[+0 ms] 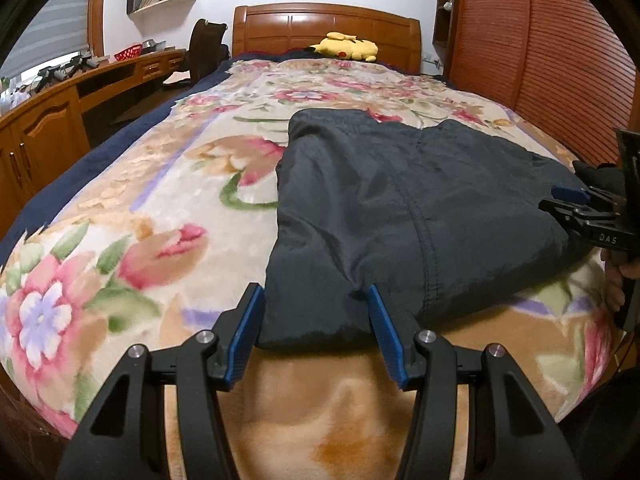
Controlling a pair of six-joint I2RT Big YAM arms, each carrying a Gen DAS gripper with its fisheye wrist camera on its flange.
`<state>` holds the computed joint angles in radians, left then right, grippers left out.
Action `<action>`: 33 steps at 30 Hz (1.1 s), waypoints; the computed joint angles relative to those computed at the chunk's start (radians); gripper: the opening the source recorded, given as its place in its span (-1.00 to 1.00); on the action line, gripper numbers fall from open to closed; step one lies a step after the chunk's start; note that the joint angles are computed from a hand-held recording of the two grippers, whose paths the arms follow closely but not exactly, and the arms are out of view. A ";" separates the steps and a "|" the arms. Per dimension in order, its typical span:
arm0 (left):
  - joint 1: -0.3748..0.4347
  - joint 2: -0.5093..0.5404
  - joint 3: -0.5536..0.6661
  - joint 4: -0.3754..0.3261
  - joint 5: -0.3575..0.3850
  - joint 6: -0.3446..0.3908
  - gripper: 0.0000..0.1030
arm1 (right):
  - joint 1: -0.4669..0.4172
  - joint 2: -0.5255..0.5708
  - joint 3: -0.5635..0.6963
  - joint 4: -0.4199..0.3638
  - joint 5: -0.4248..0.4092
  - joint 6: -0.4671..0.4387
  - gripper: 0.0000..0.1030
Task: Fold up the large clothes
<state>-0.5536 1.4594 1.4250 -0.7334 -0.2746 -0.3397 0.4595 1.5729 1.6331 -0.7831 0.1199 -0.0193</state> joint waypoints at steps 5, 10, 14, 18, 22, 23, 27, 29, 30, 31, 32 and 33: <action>-0.013 0.009 0.011 -0.024 -0.028 -0.004 0.02 | -0.007 -0.039 -0.053 0.014 -0.002 -0.032 0.48; -0.013 0.011 0.004 -0.033 -0.016 -0.043 0.02 | -0.013 -0.065 -0.093 0.012 0.001 -0.060 0.49; -0.015 0.009 -0.003 -0.039 -0.013 -0.078 0.03 | -0.010 -0.061 -0.109 0.025 0.018 -0.081 0.49; -0.025 0.007 -0.012 -0.041 -0.031 -0.096 0.02 | -0.009 -0.059 -0.107 0.024 0.020 -0.083 0.49; -0.026 0.008 -0.006 -0.050 -0.031 -0.114 0.01 | -0.011 -0.059 -0.107 0.024 0.013 -0.078 0.49; -0.024 0.007 -0.004 -0.050 -0.021 -0.117 -0.10 | -0.011 -0.059 -0.107 0.024 0.014 -0.080 0.49; -0.016 -0.003 0.009 -0.043 0.021 -0.122 -0.57 | -0.012 -0.059 -0.107 0.023 0.010 -0.077 0.49; -0.027 -0.008 0.022 -0.038 -0.001 -0.106 -0.68 | -0.011 -0.059 -0.107 0.023 0.013 -0.079 0.49; -0.034 -0.011 0.035 -0.038 -0.015 -0.092 -0.71 | -0.012 -0.059 -0.107 0.023 0.013 -0.079 0.49; -0.039 -0.013 0.047 -0.036 -0.028 -0.081 -0.78 | -0.012 -0.059 -0.107 0.023 0.013 -0.079 0.49; -0.044 -0.012 0.065 -0.037 -0.039 -0.070 -0.81 | -0.014 -0.059 -0.106 0.020 0.010 -0.079 0.49; -0.051 -0.008 0.089 -0.038 -0.053 -0.058 -0.82 | -0.016 -0.059 -0.106 0.019 0.005 -0.078 0.49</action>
